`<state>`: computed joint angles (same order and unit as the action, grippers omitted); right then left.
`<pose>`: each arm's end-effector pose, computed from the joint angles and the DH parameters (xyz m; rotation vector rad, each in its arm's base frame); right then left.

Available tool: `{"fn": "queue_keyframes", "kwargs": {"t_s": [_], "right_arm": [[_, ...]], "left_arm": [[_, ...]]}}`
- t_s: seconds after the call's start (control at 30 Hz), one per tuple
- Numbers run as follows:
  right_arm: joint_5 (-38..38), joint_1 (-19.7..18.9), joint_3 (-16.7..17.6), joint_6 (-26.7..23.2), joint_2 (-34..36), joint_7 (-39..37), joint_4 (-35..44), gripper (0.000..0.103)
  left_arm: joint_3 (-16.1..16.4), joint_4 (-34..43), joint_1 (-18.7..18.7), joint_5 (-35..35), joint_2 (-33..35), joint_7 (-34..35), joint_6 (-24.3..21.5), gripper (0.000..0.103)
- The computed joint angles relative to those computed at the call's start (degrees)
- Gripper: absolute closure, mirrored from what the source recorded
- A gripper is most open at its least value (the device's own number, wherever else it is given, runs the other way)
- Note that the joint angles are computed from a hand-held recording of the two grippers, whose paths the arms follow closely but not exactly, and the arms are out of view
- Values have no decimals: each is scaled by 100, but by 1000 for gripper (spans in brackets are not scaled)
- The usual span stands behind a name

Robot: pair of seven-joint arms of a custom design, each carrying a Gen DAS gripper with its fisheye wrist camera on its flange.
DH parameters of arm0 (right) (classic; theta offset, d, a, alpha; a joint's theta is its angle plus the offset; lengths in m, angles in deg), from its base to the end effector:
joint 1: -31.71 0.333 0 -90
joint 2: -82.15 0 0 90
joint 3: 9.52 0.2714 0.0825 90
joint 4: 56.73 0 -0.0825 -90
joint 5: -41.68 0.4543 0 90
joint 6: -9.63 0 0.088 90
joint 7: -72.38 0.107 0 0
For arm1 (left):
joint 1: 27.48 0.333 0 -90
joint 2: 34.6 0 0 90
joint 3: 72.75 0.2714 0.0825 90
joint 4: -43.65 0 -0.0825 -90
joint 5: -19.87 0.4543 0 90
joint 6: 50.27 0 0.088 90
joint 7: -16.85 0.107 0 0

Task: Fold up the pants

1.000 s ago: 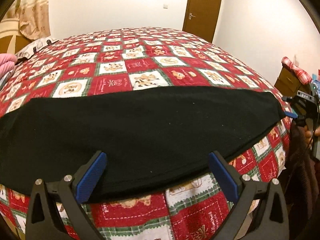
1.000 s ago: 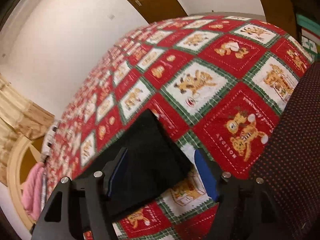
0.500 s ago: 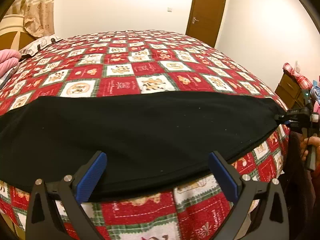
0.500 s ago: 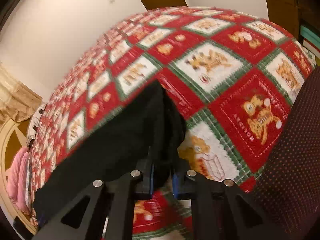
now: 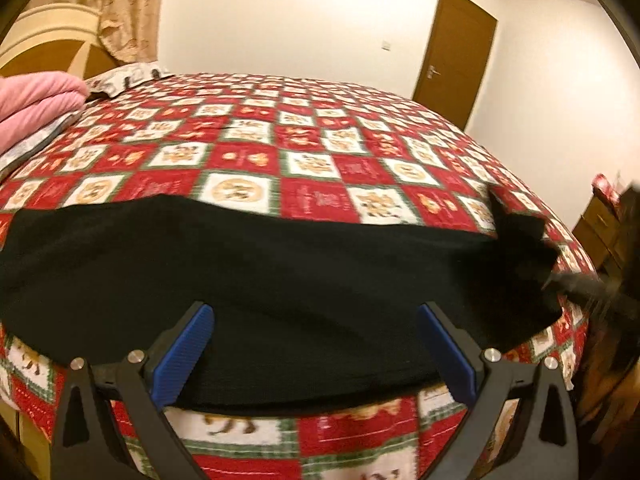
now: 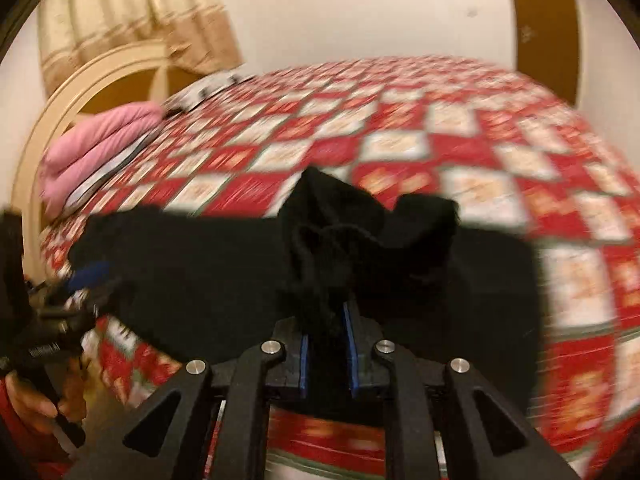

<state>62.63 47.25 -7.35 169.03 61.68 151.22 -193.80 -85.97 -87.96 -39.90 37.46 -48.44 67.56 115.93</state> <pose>0.5396 0.1560 0.4652 -1.8716 1.5089 -0.3985 0.5259 -0.2763 0.4651 -1.7521 1.8347 -1.0135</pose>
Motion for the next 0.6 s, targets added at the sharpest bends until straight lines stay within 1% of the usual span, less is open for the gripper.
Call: {"fn": "queue_keyframes", "kwargs": {"t_s": [0.03, 0.07, 0.1, 0.13, 0.17, 0.27, 0.3, 0.4, 0.47, 0.53, 0.57, 0.6], "right_arm": [[207, 144, -53, -29, 112, -79, 7, 78], [422, 265, -95, 47, 185, -157, -1, 62], [967, 443, -122, 442, 105, -570, -160, 50], [1249, 772, -350, 518, 8, -809, -241, 29], [1532, 919, -467, 408, -42, -1045, -235, 25], [2437, 1264, -789, -152, -321, -1822, -270, 25], [2634, 1293, -824, -265, -440, -2071, -314, 25], [2801, 1162, -695, -232, -809, -2365, -546, 25], [2928, 1075, -715, -146, -926, -2352, -587, 25], [3020, 938, -730, 80, -878, -2198, -504, 27], [2940, 797, -661, 228, -758, -1974, -406, 39], [2799, 657, -594, 306, -611, -1745, -278, 61]], "left_arm": [[7, -33, 23, 4, -29, -38, -21, 0], [21, -58, 35, -5, -46, -50, -33, 0], [32, -90, 48, -5, -69, -58, -40, 0], [26, -114, 72, 23, -88, -81, -42, 0], [1, -135, 121, 93, -105, -141, -44, 0], [15, -111, 146, 112, -54, -192, -58, 0], [51, -116, 112, 39, -41, -153, -50, 0], [109, -133, 44, -121, -19, -17, -48, 0], [88, -126, 55, -104, -8, 1, -67, 0], [86, -117, 47, -125, 10, 23, -74, 0], [84, -126, 42, -136, 3, 28, -76, 0], [84, -123, 36, -150, 6, 40, -86, 0]]}}
